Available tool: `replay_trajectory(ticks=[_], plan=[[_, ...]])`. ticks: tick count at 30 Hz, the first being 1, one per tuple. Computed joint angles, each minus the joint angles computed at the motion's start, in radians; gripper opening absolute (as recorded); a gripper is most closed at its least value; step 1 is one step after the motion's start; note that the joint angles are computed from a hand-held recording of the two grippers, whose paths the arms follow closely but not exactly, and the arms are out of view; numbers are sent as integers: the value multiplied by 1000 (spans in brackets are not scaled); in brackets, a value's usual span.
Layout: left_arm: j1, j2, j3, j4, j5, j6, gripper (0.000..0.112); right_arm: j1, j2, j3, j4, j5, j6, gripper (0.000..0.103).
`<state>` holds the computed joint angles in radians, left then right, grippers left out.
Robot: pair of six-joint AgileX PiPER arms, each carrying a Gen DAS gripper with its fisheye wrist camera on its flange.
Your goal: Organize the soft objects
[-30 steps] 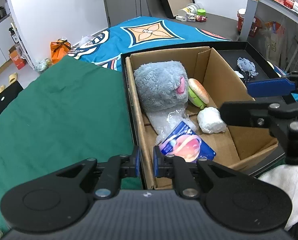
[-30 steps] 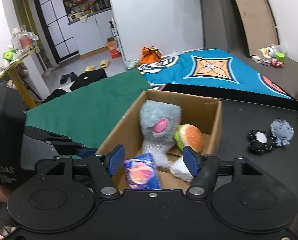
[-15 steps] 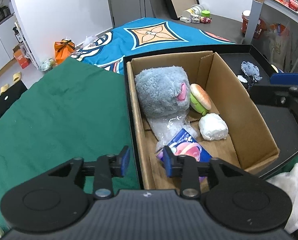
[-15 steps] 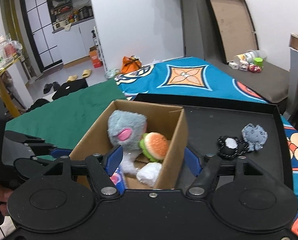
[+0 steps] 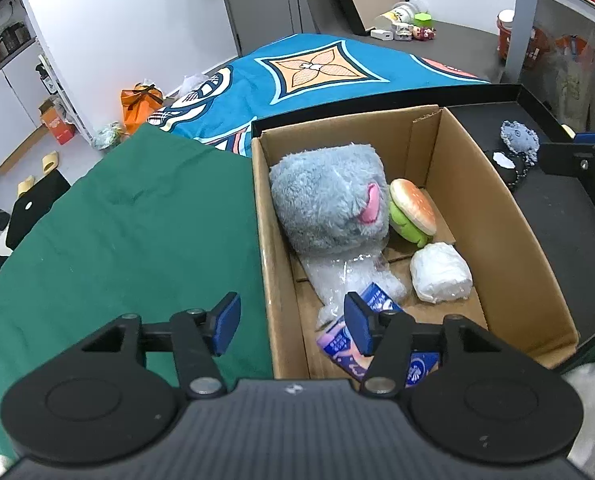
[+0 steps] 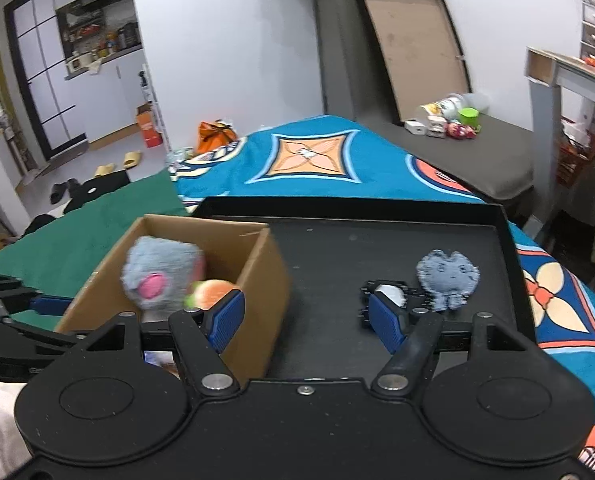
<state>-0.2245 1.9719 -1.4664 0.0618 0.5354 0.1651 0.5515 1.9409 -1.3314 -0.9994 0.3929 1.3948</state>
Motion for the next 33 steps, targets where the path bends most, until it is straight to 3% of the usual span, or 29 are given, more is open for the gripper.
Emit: replay_trajectory(ticks=[14,23,33], plan=[[-62,84,-120,182,71,-167,60,-138,38,39,-44,-42,31,55],[-101,125,-168,258,102,-203,60,-200,89,35,-84,-50,76,41],[-122,162,-226,299,154,-235,63,-267,176,-36,51,-81,-47,26]])
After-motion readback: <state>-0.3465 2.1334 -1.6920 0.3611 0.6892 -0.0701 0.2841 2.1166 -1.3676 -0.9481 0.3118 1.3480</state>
